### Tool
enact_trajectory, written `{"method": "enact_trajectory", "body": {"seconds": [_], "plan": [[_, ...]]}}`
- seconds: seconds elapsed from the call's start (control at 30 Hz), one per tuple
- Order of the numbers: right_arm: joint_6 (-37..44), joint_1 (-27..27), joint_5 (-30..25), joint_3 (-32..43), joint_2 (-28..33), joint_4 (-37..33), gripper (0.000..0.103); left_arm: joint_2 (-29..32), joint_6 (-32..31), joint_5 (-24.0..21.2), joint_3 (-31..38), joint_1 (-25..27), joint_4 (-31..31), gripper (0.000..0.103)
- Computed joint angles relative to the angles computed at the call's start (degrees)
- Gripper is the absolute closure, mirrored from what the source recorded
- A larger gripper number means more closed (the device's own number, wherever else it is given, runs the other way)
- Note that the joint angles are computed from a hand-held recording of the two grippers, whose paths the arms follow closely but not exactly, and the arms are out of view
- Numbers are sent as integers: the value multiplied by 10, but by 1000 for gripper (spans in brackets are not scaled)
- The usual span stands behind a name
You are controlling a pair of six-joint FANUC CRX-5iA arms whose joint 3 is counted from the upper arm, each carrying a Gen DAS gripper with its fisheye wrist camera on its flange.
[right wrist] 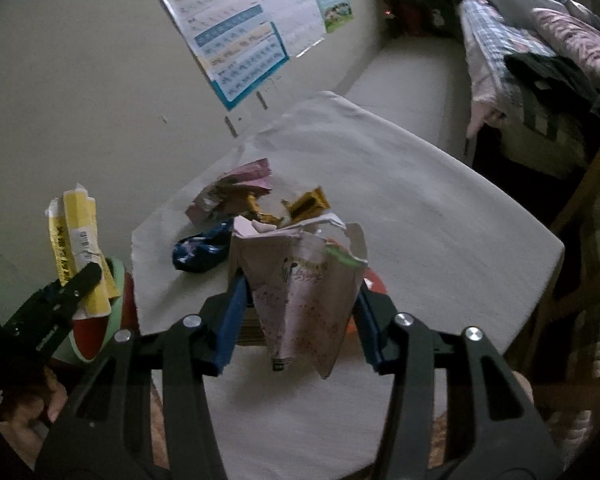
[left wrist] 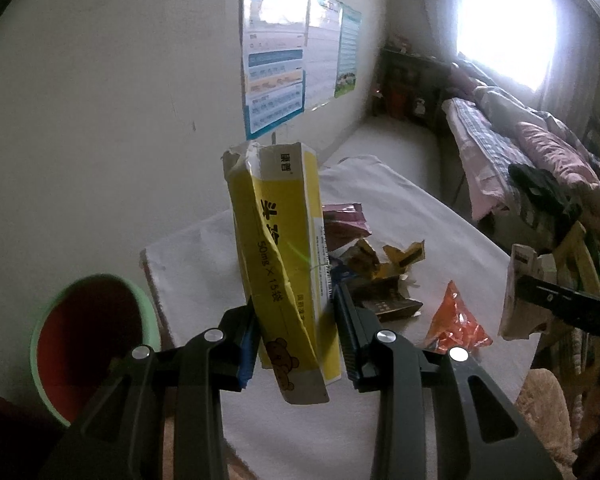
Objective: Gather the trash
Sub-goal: 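Lift the yellow carton and white paper bag and carry them toward the bucket, then hold both items over the green bucket and open both grippers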
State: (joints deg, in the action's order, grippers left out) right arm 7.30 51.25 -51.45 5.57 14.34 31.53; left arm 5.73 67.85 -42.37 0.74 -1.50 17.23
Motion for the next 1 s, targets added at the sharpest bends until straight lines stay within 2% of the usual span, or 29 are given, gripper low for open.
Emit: {"method": "enact_trajectory", "body": {"seconds": [0.53,0.77,1.0], "plan": [[135,18,-24,158,99,-63,54,-13,10,11,-28,52,10,71],[182,23,-37,226,139,-80,54,-15,48,15,-23,80,-29,71],[244,26,-61,331,199,-115,54,-13,94,10,-16,117,-78,71]]}}
